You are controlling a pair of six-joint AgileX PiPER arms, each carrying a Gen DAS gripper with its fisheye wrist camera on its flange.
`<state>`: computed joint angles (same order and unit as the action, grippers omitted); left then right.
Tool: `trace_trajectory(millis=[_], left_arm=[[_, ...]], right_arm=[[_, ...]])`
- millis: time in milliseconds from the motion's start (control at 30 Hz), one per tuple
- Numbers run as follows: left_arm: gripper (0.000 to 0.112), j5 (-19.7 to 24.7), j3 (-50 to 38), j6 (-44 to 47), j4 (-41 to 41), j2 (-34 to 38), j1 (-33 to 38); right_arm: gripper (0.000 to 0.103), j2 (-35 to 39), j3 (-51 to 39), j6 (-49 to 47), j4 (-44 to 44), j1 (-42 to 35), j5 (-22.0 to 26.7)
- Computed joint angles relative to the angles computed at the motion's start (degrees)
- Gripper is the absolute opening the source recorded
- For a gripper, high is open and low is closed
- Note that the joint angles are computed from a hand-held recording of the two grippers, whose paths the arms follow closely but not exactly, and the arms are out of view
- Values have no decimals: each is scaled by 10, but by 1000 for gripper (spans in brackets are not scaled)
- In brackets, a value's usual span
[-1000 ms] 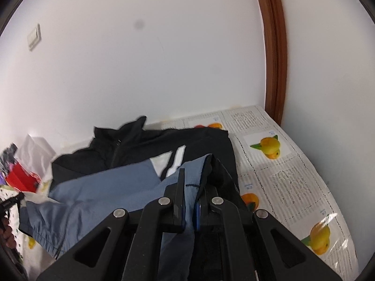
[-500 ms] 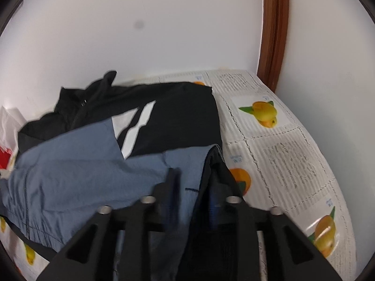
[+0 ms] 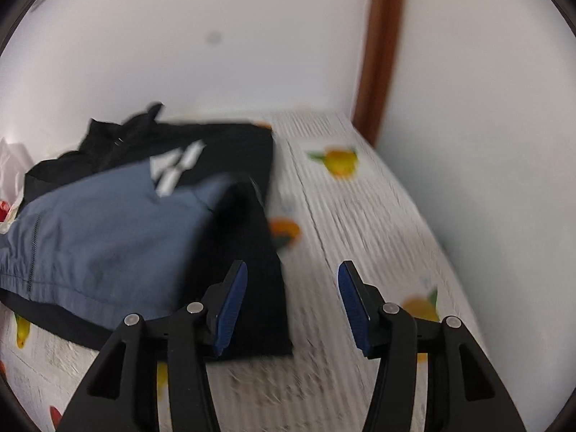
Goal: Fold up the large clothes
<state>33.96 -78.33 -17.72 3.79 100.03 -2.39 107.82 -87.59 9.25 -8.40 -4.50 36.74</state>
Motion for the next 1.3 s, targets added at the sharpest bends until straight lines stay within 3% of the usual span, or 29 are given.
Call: trace_trajectory(millis=[33,167,367,467,500,600,633,767,1300], left_arm=[[69,-22,20,15,-28,-2,10],[67,-28,53,47,-64,12,34],[67,-50,69,132,-134,26,35],[57,-47,55,127,-128,37,20],[47,-46,52,119,-119,38,14],[24,-5,36,78,-68,37,-2],[16,-3,40,66,-53,33,-7],[13,-3,72,75,-58,0,-4],[14,-1,293,-1,-10,-211,-46]], right_arm=[[52,5,9,-23,36,-15,3],[52,15,35,-79,122,-36,-1],[52,37,21,-92,143,-27,-8],[51,46,13,-94,137,-22,-7],[48,48,12,-96,140,-24,-6],[14,45,15,-164,215,-35,8],[8,40,21,-167,213,-33,6],[7,4,61,-123,153,-10,-8],[8,-165,273,-141,161,-25,-42]])
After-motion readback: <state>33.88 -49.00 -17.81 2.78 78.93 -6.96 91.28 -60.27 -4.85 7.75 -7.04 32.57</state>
